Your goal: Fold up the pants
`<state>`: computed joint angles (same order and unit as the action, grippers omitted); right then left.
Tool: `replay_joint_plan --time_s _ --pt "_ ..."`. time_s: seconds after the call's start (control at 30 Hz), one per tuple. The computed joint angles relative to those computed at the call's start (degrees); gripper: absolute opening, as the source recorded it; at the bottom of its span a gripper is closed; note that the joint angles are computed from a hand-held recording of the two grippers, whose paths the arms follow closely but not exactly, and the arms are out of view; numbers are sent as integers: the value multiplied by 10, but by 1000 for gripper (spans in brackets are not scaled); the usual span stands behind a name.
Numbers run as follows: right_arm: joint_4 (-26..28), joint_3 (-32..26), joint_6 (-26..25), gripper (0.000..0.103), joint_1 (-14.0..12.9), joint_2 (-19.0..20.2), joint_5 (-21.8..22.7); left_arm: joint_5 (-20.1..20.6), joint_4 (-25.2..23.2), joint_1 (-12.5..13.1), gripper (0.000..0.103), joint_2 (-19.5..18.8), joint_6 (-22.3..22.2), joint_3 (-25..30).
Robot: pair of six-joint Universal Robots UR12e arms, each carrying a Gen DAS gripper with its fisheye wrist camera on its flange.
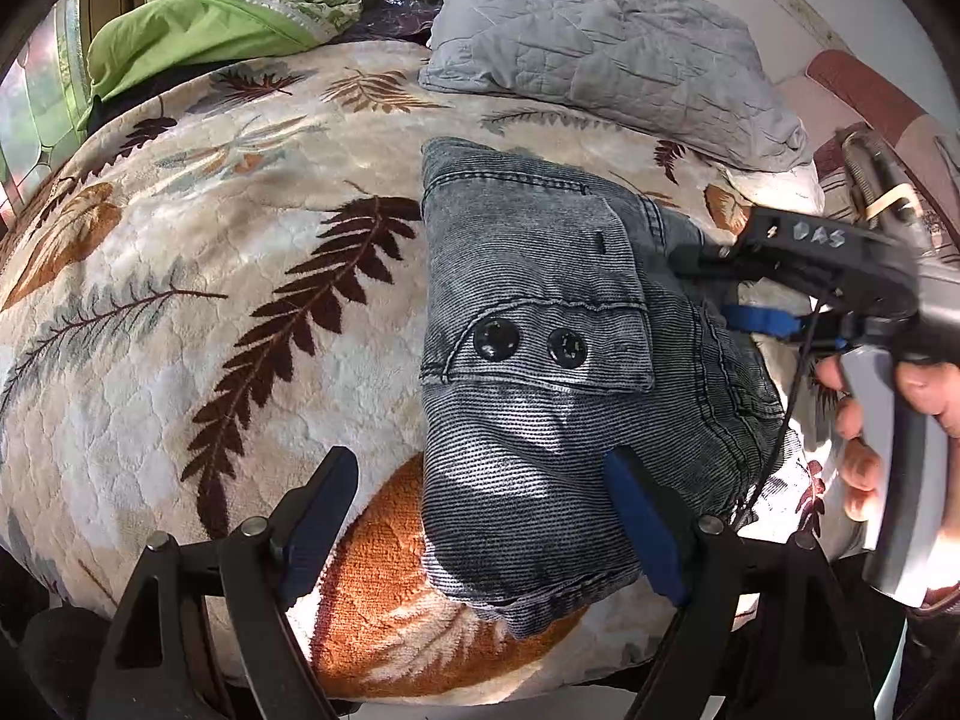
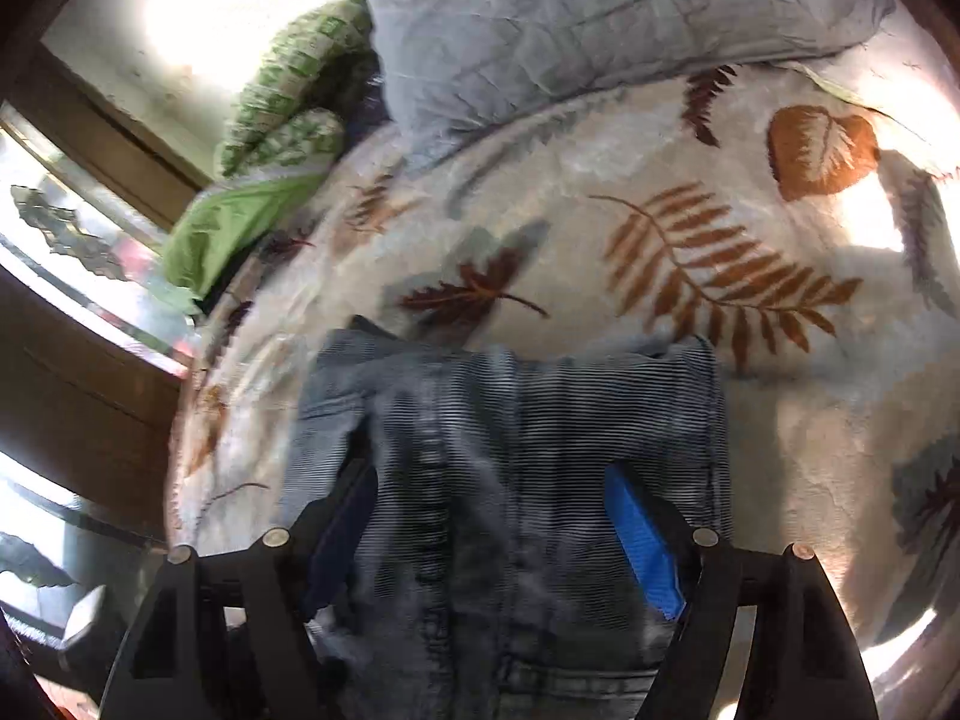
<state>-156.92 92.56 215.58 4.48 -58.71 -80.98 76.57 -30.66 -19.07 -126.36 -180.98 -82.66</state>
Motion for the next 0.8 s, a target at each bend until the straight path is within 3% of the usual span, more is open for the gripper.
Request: replay_joint_plan --time_s 0.07,0.1,0.17,0.3,0.47,0.63,0.77,0.8 --pt "31 -1 20 80 -7 4 15 -7 2 2 86 -1 -1 -2" --pt "21 2 13 80 -5 0 8 -10 6 2 88 -2 -3 -2" --pt "52 -15 1 80 0 -4 -8 -19 1 5 90 -5 -5 0" --pt "114 -91 -86 83 22 6 -56 -37 -1 9 92 -7 -11 1" --pt "320 -279 -223 85 58 90 -100 -42 8 10 92 -7 -9 -2" --pt "465 -427 -267 85 77 178 -142 -47 20 11 92 -7 -2 -6" --pt "510 -477 -264 84 75 215 -127 -57 16 14 93 -8 -2 -6" --pt "510 -477 -262 72 75 217 -128 -58 16 14 94 -8 -1 -6"
